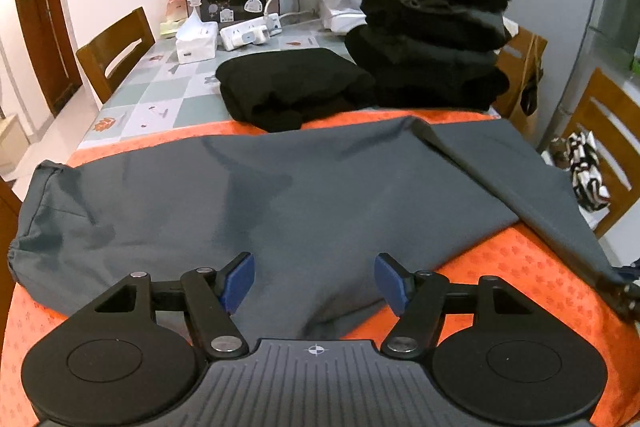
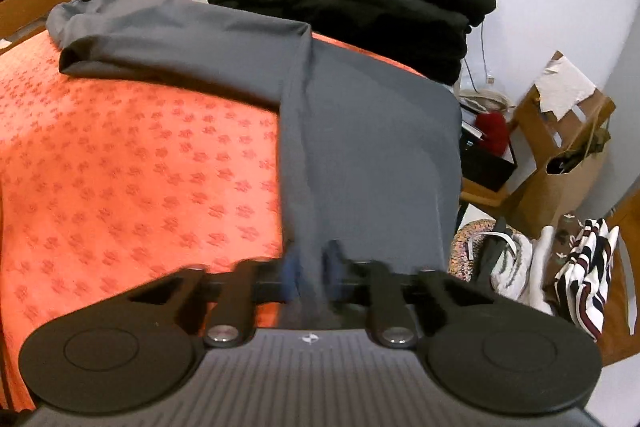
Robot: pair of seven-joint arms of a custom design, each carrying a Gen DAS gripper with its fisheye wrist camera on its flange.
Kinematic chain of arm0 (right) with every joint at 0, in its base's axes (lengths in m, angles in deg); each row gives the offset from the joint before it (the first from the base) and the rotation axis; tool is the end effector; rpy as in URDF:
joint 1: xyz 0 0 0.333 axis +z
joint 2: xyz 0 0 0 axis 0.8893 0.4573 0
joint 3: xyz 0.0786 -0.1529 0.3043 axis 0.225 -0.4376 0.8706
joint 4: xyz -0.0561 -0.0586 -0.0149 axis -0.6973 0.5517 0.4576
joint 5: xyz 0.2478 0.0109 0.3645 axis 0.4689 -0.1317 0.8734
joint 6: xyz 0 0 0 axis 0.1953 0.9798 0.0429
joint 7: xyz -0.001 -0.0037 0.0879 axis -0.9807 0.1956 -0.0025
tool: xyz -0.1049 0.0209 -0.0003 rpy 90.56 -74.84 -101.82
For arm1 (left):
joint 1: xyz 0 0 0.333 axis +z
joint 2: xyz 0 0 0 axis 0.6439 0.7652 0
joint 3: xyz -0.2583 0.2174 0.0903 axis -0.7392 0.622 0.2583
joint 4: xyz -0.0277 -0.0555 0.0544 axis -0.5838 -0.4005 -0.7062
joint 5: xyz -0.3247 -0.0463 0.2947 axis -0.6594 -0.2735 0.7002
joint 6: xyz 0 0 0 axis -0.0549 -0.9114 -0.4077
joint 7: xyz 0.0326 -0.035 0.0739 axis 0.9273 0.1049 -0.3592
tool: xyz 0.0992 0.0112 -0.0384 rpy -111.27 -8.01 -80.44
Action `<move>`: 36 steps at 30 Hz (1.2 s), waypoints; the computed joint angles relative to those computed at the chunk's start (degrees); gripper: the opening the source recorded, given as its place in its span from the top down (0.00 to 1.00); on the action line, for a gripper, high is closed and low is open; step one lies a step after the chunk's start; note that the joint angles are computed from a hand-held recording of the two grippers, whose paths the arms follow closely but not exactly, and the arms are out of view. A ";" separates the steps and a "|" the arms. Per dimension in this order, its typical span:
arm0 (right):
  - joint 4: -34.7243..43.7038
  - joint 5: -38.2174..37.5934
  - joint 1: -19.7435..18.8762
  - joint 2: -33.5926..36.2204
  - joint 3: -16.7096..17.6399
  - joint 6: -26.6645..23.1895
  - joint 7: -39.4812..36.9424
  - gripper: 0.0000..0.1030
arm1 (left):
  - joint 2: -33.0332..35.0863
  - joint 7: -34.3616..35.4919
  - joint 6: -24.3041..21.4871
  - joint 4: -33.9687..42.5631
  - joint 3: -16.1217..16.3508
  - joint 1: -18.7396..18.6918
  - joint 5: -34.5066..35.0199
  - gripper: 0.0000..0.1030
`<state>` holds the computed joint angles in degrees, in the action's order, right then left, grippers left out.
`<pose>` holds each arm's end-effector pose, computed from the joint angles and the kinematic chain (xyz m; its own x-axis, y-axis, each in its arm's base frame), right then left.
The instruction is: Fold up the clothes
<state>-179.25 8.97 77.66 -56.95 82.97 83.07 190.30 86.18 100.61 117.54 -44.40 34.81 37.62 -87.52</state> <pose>0.3570 0.2024 0.3808 -0.3183 -0.9378 0.1384 -0.7099 0.1391 -0.6904 0.6828 -0.1620 0.4958 -0.7868 -0.6171 -0.0096 -0.4460 0.5793 -0.6823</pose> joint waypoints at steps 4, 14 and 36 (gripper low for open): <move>-2.30 -0.66 -0.24 -6.18 -0.22 -2.19 -2.24 0.95 | -2.52 -1.92 2.32 -2.89 -0.32 -1.70 1.69 0.33; -4.64 2.20 -8.84 -24.39 -11.76 -1.59 -25.87 0.95 | -7.52 -4.86 5.20 -6.41 -0.61 -4.92 -2.25 0.33; 12.18 15.85 -25.96 11.41 -24.27 16.97 -50.01 0.77 | -7.51 -10.63 10.03 -6.57 -1.20 -9.39 -3.07 0.33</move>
<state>-167.07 24.82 51.69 -45.54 58.70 100.04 140.29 78.67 89.98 127.57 -50.97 33.61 28.22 -90.59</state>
